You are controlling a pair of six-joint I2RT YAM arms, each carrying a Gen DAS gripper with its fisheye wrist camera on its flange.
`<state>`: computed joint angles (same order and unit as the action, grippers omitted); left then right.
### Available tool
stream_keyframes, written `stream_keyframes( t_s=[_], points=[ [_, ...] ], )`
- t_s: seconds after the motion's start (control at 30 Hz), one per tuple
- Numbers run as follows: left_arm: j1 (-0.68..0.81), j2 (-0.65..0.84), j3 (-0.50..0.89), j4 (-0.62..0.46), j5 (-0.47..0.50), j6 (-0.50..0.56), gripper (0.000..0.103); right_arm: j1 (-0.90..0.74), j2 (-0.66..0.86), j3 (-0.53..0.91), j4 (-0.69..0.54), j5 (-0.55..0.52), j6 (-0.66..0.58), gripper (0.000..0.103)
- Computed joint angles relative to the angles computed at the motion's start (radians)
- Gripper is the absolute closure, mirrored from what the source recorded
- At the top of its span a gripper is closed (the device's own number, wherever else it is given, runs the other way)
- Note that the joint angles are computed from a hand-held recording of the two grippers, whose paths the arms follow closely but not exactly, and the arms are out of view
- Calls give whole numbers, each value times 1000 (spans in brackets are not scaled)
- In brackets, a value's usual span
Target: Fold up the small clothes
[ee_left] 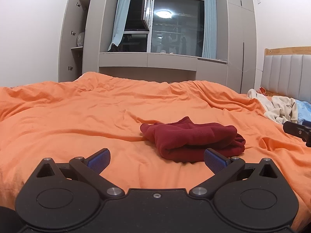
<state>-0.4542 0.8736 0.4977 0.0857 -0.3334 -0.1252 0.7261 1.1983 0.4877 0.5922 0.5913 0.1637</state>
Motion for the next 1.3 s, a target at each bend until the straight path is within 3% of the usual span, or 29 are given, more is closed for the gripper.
stream_keyframes(
  t_s=[1.3],
  points=[
    [-7, -3, 3, -10, -7, -1, 1, -21, -15, -4, -33, -12, 46, 0]
  ],
)
